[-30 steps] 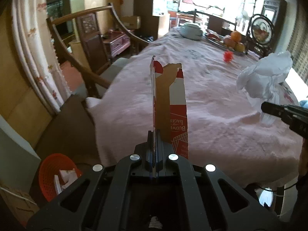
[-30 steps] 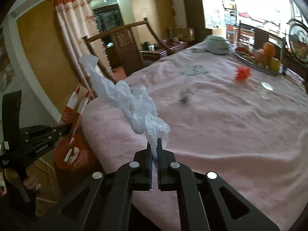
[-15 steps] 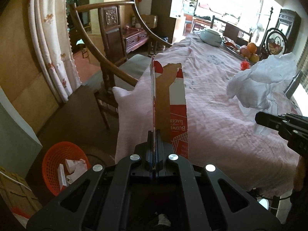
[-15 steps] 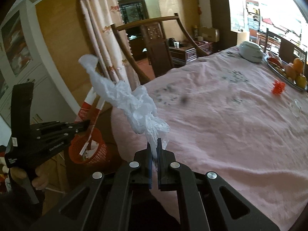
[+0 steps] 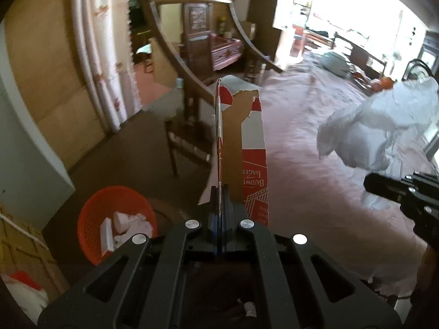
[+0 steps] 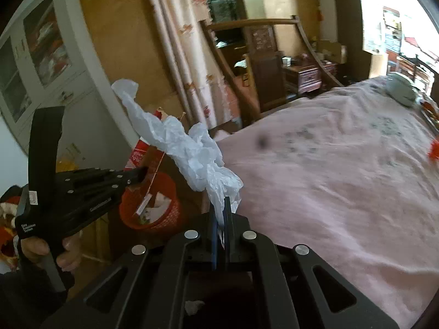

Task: Collect trash
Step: 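Carry the carton and bag with both tools over the orange basket, then open both tools to drop the carton and bag into the basket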

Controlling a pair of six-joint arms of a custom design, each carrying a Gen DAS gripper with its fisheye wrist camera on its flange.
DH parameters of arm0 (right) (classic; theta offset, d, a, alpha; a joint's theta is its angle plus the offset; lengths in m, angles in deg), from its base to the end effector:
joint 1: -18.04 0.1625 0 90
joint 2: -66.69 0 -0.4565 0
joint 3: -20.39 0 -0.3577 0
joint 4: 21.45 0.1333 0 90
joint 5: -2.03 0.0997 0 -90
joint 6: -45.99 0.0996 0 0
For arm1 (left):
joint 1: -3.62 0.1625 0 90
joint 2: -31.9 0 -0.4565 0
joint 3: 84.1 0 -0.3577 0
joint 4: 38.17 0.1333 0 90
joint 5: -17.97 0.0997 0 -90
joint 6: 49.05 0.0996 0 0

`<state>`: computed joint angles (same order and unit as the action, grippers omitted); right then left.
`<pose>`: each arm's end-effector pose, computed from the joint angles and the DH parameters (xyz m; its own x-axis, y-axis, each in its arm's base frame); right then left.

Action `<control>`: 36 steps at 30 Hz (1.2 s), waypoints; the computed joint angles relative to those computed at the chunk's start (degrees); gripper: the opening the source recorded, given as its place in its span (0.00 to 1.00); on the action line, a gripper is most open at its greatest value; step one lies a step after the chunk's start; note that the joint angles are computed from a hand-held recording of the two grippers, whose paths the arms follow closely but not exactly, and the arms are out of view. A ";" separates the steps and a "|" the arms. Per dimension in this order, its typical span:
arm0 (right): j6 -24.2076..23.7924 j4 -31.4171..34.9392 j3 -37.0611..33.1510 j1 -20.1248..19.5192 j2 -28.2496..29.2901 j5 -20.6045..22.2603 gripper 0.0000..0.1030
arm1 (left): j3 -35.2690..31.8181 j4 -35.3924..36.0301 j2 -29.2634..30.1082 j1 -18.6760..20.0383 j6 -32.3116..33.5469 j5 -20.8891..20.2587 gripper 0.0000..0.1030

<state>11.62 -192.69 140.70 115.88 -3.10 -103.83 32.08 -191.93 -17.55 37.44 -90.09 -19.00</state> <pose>0.1760 -0.5005 0.2834 -0.7361 -0.4749 0.4823 -0.6455 0.7070 -0.2890 -0.3256 -0.4744 0.1158 -0.7713 0.0293 -0.6358 0.4286 0.7624 -0.4848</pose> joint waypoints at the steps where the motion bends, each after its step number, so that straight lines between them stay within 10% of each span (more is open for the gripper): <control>1: 0.29 0.83 -0.43 0.32 0.80 0.21 0.04 | 0.32 0.47 -0.53 0.35 -0.87 0.21 0.03; 36: 7.61 23.61 -26.53 5.54 41.20 -7.15 0.06 | 5.44 17.84 -8.29 25.69 -23.46 -5.19 0.03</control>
